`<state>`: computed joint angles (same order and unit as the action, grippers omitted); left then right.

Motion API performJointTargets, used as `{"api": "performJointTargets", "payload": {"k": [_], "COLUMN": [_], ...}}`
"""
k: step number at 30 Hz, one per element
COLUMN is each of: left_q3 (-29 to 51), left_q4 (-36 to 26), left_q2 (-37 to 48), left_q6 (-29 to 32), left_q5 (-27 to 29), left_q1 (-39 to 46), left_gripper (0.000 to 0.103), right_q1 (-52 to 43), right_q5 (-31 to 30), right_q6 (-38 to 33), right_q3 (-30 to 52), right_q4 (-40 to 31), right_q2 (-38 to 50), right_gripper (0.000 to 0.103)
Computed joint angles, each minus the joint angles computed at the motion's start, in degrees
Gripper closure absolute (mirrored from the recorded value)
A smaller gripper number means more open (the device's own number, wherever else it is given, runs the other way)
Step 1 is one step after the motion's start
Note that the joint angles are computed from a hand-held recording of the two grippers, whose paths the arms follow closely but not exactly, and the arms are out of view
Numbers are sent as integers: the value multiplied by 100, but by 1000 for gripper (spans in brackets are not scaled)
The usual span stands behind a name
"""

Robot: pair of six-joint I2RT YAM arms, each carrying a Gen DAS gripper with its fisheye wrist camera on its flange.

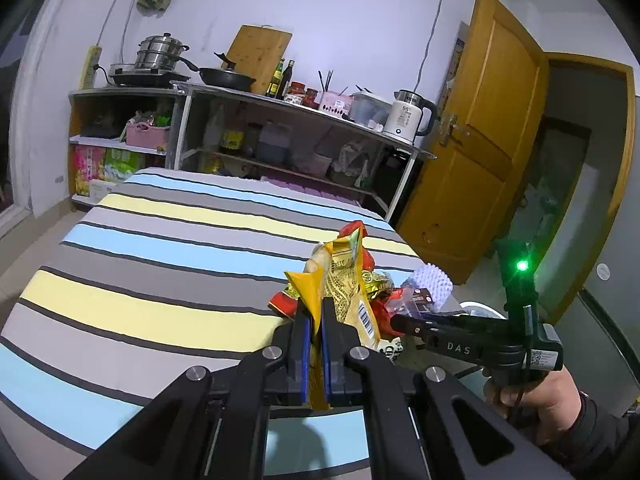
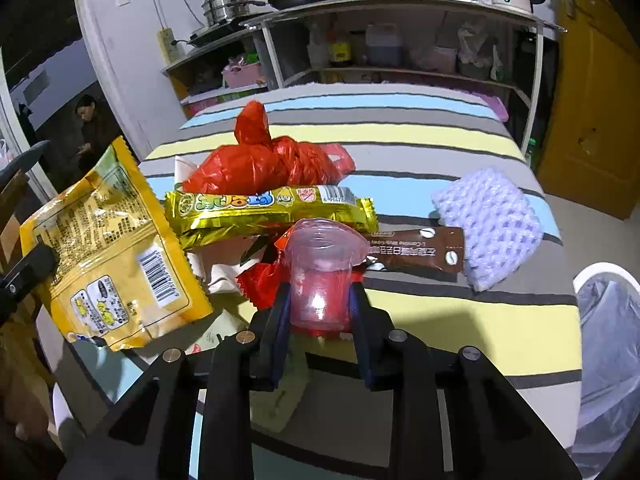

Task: Collect trash
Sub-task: 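Grasp the yellow wrapper with the left tool while the right tool grasps the pink-lidded cup, then carry both items over the white bin and open both tools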

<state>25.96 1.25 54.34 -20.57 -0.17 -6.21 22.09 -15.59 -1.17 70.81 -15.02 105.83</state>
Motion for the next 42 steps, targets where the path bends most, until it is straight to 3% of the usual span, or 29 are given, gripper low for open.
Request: {"api": "performJointTargets", "payload": {"k": [12, 23, 42], "left_q3": [365, 1046, 1957], "left_q4": [-555, -1036, -1023], "left_q2": [-272, 262, 1361], "left_q6": [-167, -425, -562], "left_q5": [-817, -1807, -2428], "left_q1": [-829, -1964, -3135], "left_gripper": [99, 99, 99], "right_q1": [-321, -694, -1888], "right_q5": [-186, -422, -988], "right_q6": [-37, -312, -613], "right_q3": [-976, -1723, -2263], "right_q4": [118, 26, -259], "right_q2": [-1222, -2361, -3531], "right_gripper": [74, 74, 74]}}
